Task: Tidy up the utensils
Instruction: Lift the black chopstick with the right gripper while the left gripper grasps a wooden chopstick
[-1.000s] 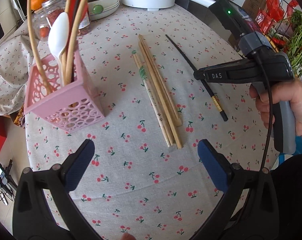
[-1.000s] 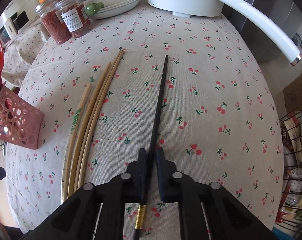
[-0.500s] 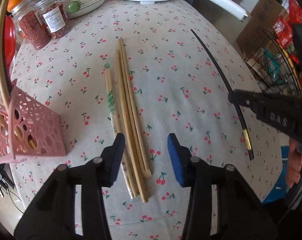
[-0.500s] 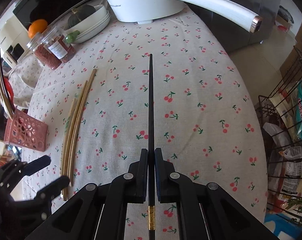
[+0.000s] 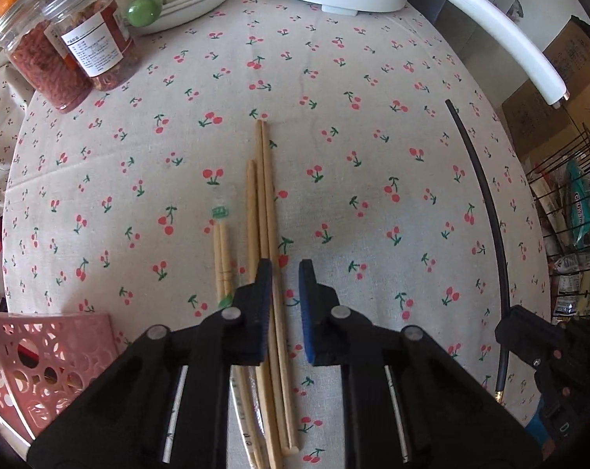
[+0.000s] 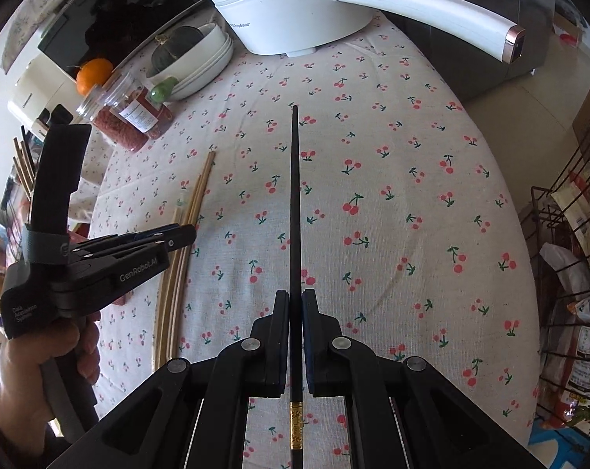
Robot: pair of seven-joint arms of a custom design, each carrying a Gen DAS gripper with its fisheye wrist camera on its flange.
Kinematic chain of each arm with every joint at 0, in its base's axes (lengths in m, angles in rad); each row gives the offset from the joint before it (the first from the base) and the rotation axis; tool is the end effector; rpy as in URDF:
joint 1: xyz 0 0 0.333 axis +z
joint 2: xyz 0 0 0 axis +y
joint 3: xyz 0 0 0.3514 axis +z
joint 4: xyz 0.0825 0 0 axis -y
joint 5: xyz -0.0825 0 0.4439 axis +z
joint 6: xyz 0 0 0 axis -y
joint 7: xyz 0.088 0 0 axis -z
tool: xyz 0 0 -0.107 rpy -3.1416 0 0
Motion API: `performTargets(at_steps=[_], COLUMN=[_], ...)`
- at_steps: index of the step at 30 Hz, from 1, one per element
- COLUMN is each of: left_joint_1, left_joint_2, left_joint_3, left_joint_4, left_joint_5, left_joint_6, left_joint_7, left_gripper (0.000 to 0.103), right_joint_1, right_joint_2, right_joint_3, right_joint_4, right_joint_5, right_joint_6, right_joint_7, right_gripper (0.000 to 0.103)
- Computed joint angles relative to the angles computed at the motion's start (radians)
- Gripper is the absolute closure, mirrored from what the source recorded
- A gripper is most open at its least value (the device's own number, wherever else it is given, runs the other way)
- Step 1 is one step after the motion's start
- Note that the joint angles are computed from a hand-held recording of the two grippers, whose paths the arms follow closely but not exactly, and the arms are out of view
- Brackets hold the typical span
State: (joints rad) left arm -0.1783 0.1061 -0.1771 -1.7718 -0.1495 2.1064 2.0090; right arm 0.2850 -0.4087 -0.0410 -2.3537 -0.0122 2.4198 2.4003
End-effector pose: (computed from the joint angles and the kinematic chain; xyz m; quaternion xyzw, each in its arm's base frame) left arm 0.6339 -0.2380 0.5356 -0.4047 0.9040 -0.1343 0.0317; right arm 0.4921 0.1206 0.5477 -0.4625 0.8549 -0.0546 0.2286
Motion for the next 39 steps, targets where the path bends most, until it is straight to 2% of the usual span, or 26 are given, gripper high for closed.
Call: performTargets(at_steps=[9,13,18,19,20,21,22,23,25,26,29,33,36,39], left_joint_1=[-0.062,-0.08,-0.087,-0.087,-0.08,-0.073,-0.067,-0.061,-0.056,-0.061,-0.072,-0.069,-0.075,-0.061], left_joint_2=[0.029,0.049,0.058,0.059,0.064,0.069,0.074,0.076,0.087,0.082,0.065,0.093,0.105,0.119], left_joint_3=[-0.011,-0.012,-0.01,-0.009,-0.009,-0.013,-0.018,-0.023,-0.021,-0.017,-0.009,-0.003,0.004,0.01], left_joint_4=[0.021,0.043,0.057,0.063,0.069,0.08,0.09,0.098,0.117,0.11,0.079,0.116,0.125,0.137], left_joint_5=[0.195,0.224,0.242,0.237,0.215,0.171,0.13,0.087,0.037,0.044,0.095,0.108,0.145,0.132], left_joint_6=[0.02,0.008,-0.017,-0.028,-0.04,-0.064,-0.09,-0.111,-0.158,-0.142,-0.065,-0.087,-0.074,-0.084], left_joint_7=[-0.092,-0.132,-0.122,-0.118,-0.1,-0.069,-0.03,0.01,0.016,0.0,-0.034,-0.072,-0.103,-0.089], left_gripper=[0.088,0.088,0.087,0.085,0.078,0.065,0.057,0.055,0.063,0.064,0.065,0.067,0.067,0.067], right_joint_1=[0.0,0.004,0.006,0.006,0.007,0.007,0.008,0.009,0.01,0.009,0.005,0.004,0.004,0.004], right_joint_2=[-0.021,-0.023,-0.025,-0.024,-0.024,-0.024,-0.023,-0.022,-0.022,-0.022,-0.025,-0.03,-0.03,-0.028], right_joint_3=[-0.005,-0.013,-0.016,-0.017,-0.017,-0.018,-0.019,-0.02,-0.022,-0.021,-0.021,-0.026,-0.028,-0.031], right_joint_4=[-0.017,-0.021,-0.023,-0.023,-0.024,-0.024,-0.023,-0.023,-0.022,-0.023,-0.026,-0.032,-0.033,-0.033], right_joint_5=[0.004,0.016,0.026,0.028,0.031,0.034,0.037,0.04,0.044,0.044,0.044,0.049,0.053,0.058], right_joint_6=[0.005,0.006,0.011,0.012,0.012,0.013,0.014,0.015,0.017,0.018,0.019,0.02,0.021,0.021], right_joint_7=[-0.003,-0.012,-0.023,-0.025,-0.026,-0.028,-0.03,-0.033,-0.039,-0.04,-0.039,-0.041,-0.045,-0.051], right_gripper=[0.096,0.096,0.096,0.096,0.096,0.096,0.096,0.096,0.096,0.096,0.096,0.096,0.096,0.096])
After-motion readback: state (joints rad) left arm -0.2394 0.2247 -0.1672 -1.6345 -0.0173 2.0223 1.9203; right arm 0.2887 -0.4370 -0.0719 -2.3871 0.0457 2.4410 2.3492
